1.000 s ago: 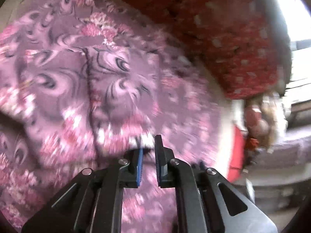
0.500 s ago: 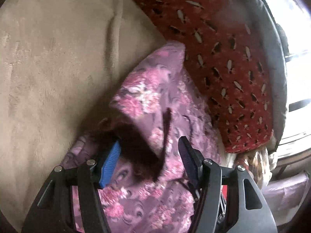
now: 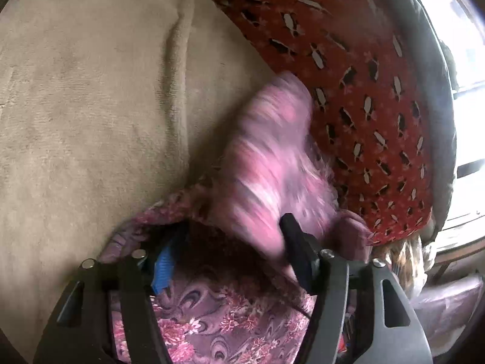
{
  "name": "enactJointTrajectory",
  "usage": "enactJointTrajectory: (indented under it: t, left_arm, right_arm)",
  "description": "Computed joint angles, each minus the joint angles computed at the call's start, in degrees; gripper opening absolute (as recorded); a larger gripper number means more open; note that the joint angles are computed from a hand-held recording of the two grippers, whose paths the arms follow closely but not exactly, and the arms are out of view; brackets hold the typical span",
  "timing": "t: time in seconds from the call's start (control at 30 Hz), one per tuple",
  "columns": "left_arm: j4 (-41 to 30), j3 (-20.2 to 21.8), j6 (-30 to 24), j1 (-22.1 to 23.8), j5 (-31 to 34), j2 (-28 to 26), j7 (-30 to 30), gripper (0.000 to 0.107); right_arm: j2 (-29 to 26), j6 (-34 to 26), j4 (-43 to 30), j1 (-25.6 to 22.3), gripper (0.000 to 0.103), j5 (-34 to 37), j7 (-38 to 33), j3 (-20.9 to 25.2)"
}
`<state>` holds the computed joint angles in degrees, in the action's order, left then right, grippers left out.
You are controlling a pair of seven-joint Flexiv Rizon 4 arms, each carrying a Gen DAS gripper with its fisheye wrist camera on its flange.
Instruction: Fold small clothes
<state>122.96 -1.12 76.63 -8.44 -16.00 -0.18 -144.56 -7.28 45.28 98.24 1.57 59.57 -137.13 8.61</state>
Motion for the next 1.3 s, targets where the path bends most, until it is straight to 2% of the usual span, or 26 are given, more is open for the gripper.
enactJointTrajectory:
  t: [0.07,0.13,0.17,0.2,0.27,0.33,0.4,0.47,0.57,0.67,0.73,0.77,0.83,0.9,0.93,0.97,1.0,1.03,1.07,1.17,1.23,1.27,1.3]
  left_arm:
    - [-1.26,0.08,-1.65,0.34,3.98,-0.20,-2.77,0.064]
    - [-2.83,0.18,-3.95,0.64,8.43,-0.39,-5.56,0.064]
    - [-4.05,0.17,-5.57,0.76,11.42,-0.54,-7.29,0.064]
    - [-4.74,0.17,-6.53,0.76,13.09,-0.61,-8.36,0.064]
    - [-6.55,0.08,-9.06,0.69,16.73,-0.85,-10.58,0.064]
    - [-7.27,0.10,-10.15,0.57,18.25,-1.02,-11.50,0.064]
    - [-7.74,0.16,-10.59,0.50,18.93,-1.30,-11.92,0.064]
    - [-7.70,0.26,-10.58,0.40,19.03,-1.26,-11.85,0.064]
    - [-7.54,0.36,-10.46,0.35,18.93,-1.27,-11.71,0.064]
    - [-8.33,0.35,-11.44,0.32,20.28,-1.48,-12.34,0.064]
    - [-9.10,0.34,-12.44,0.24,21.57,-1.71,-12.94,0.064]
    - [-9.49,0.33,-12.93,0.17,22.17,-1.83,-13.32,0.064]
    - [-10.02,0.34,-13.61,0.04,22.97,-1.96,-13.69,0.064]
    - [-9.98,0.40,-13.52,-0.04,22.94,-1.95,-13.49,0.064]
    - [-9.84,0.44,-13.32,-0.04,22.68,-1.94,-13.25,0.064]
    - [-9.62,0.47,-12.97,-0.02,22.21,-1.91,-12.82,0.064]
    - [-9.50,0.48,-12.73,-0.04,22.05,-1.87,-12.76,0.064]
    - [-9.30,0.50,-12.37,-0.03,21.74,-1.83,-12.55,0.064]
    - [-9.20,0.52,-12.14,0.01,21.42,-1.85,-12.24,0.064]
    - [-9.25,0.55,-12.01,0.05,21.49,-1.99,-12.18,0.064]
    - [-9.76,0.52,-12.67,-0.01,22.25,-2.15,-12.38,0.064]
    - [-10.14,0.51,-13.22,-0.07,22.90,-2.23,-12.56,0.064]
    - [-10.45,0.50,-13.64,-0.11,23.27,-2.31,-12.60,0.064]
  right_arm:
    - [-1.96,-4.09,-1.58,-3.23,0.008,3.75,6.17,-2.55]
    - [-3.83,-4.27,-1.95,-4.60,0.010,1.54,12.50,-3.79]
    - [-4.38,-4.54,-1.91,-5.19,0.014,-0.12,15.06,-3.95]
    - [-4.62,-4.95,-1.62,-6.01,0.023,-1.47,17.16,-4.10]
    - [-3.47,-4.68,-0.49,-7.89,0.037,-0.40,15.90,-3.45]
    - [-0.28,0.03,2.50,-7.62,0.042,-0.12,11.79,-2.31]
    - [2.07,3.55,4.61,-6.16,0.049,-0.99,7.75,-1.56]
    - [4.88,10.79,7.80,-3.26,0.055,-3.07,3.21,-0.35]
    - [8.17,19.90,12.22,0.18,0.058,-4.20,-1.62,0.15]
    - [8.94,29.22,14.53,3.45,0.060,-6.89,-1.03,0.20]
    - [11.34,25.62,15.65,3.76,0.066,-3.15,-5.53,-2.10]
    - [11.71,21.26,15.58,4.34,0.066,-4.00,-6.39,-3.01]
    - [11.23,19.93,16.46,6.01,0.065,-8.18,-6.80,-2.55]
    - [9.17,24.20,18.11,8.35,0.065,-14.01,-5.77,-0.54]
    - [7.54,27.26,19.04,9.37,0.064,-18.78,-2.96,0.34]
    - [5.28,30.28,20.14,11.13,0.059,-25.76,1.64,0.06]
    - [3.88,31.62,20.23,11.30,0.044,-29.00,3.43,0.31]
    - [3.02,31.17,18.74,9.87,0.034,-28.50,1.57,1.48]
    - [2.98,27.00,16.03,7.59,0.011,-24.28,-2.30,2.59]
    - [3.69,9.01,6.76,2.11,0.009,-10.44,-5.26,-0.80]
    - [3.05,2.07,2.71,-1.01,0.009,-3.50,-3.64,-3.51]
    - [1.82,-2.36,-0.16,-3.35,0.009,0.80,-1.12,-5.45]
    - [0.55,-4.22,-2.03,-5.16,0.009,3.62,1.43,-6.57]
